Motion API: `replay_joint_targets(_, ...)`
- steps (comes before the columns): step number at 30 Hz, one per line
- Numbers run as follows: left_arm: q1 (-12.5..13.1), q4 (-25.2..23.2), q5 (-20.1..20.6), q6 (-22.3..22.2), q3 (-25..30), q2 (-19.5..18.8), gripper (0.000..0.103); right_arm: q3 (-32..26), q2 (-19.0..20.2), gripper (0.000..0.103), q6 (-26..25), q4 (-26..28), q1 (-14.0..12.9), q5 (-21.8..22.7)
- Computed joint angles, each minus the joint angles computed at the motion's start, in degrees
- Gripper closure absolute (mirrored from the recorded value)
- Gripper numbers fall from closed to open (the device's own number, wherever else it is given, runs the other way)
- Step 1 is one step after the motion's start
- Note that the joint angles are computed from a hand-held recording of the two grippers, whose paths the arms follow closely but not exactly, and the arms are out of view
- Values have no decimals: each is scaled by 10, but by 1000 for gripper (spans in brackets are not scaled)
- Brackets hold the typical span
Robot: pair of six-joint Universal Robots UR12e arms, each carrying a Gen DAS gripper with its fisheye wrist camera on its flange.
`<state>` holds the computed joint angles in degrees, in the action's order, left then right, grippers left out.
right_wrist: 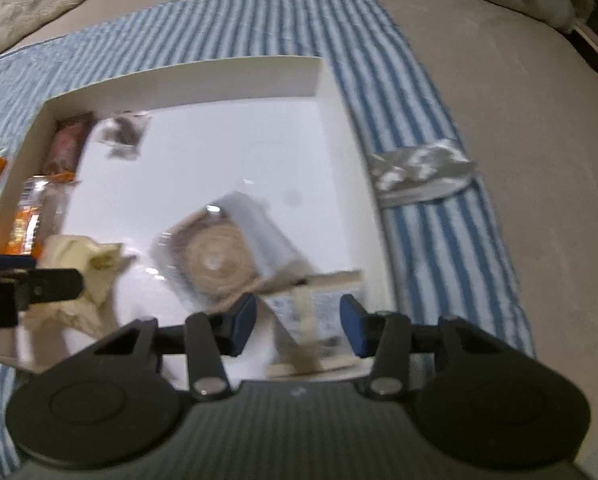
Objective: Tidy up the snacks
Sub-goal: 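Open left gripper releasing peanut bag while right gripper releases white packet in tray, then withdraw both tools from the tray toward the remaining snacks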
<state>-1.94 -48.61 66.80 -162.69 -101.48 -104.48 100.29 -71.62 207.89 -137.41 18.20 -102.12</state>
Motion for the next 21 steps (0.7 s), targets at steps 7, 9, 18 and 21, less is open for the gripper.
replay_joint_targets(7, 0, -3, -1, 8, -1, 3, 35, -7, 5, 51, -24, -36, 4, 27)
replay_joint_targets(9, 1, -4, -2, 9, -1, 3, 35, -11, 6, 51, -24, -27, 4, 21)
replay_joint_targets(18, 8, -2, -6, 26, -5, 12, 34, 13, -17, 51, 0, -33, -2, 11)
replay_joint_targets(21, 10, -1, -3, 36, -8, 17, 25, 24, -27, 49, 6, -42, -4, 14)
